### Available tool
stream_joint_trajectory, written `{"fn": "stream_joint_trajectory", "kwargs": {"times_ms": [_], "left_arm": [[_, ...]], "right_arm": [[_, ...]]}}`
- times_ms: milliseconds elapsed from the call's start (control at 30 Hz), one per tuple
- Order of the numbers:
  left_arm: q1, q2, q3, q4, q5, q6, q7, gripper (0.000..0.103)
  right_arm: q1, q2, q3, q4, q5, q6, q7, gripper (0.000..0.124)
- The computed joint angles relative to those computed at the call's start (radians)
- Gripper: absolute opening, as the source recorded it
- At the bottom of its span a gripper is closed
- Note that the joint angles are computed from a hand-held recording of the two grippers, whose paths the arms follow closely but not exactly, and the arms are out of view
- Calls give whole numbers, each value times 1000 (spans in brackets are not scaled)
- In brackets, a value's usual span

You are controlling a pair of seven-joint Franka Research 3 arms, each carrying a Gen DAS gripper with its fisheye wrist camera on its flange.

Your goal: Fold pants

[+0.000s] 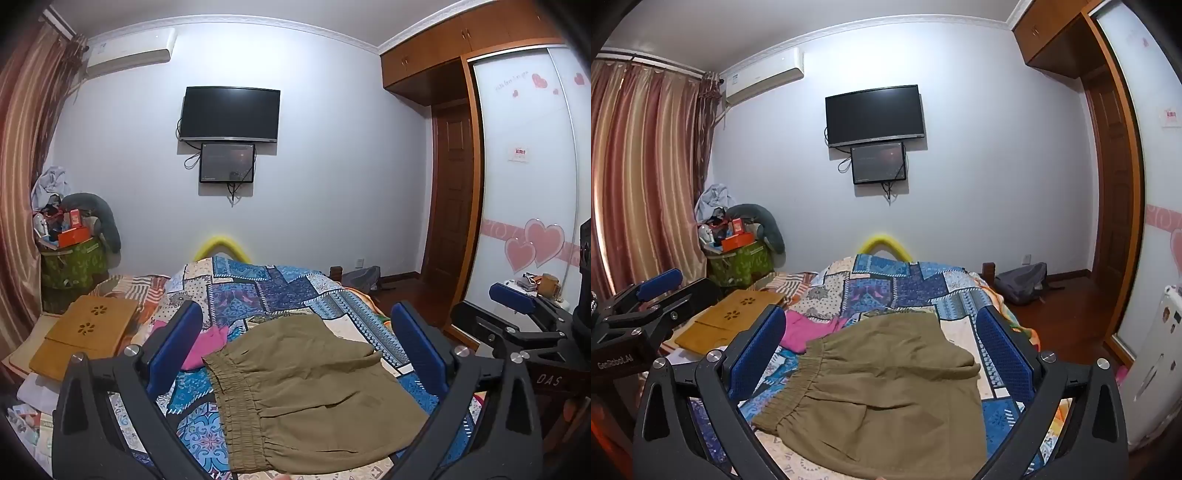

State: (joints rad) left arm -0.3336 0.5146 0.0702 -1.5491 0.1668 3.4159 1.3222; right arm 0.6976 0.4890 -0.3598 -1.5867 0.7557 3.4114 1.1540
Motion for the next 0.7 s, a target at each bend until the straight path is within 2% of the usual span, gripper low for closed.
{"fn": "stream_joint_trajectory", "kwargs": {"times_ms": [267,300,367,567,700], "left_arm": [[32,10,-38,31,38,-37,-11,103],[19,9,-21,17,34,-15,-17,103],[27,12,-31,20,37,-12,-22,103],[6,26,-2,33,24,-5,-17,103],[12,25,-11,31,29,-7,-12,103]], "right_arm": [[12,-3,-17,-5,-5,-9,12,102],[26,0,-32,-4,0,-10,13,102],[28,1,-36,-3,-2,-15,17,102],[-5,-3,0,-9,-21,-2,21,102],[9,1,-20,-2,-11,-12,21,102]]}}
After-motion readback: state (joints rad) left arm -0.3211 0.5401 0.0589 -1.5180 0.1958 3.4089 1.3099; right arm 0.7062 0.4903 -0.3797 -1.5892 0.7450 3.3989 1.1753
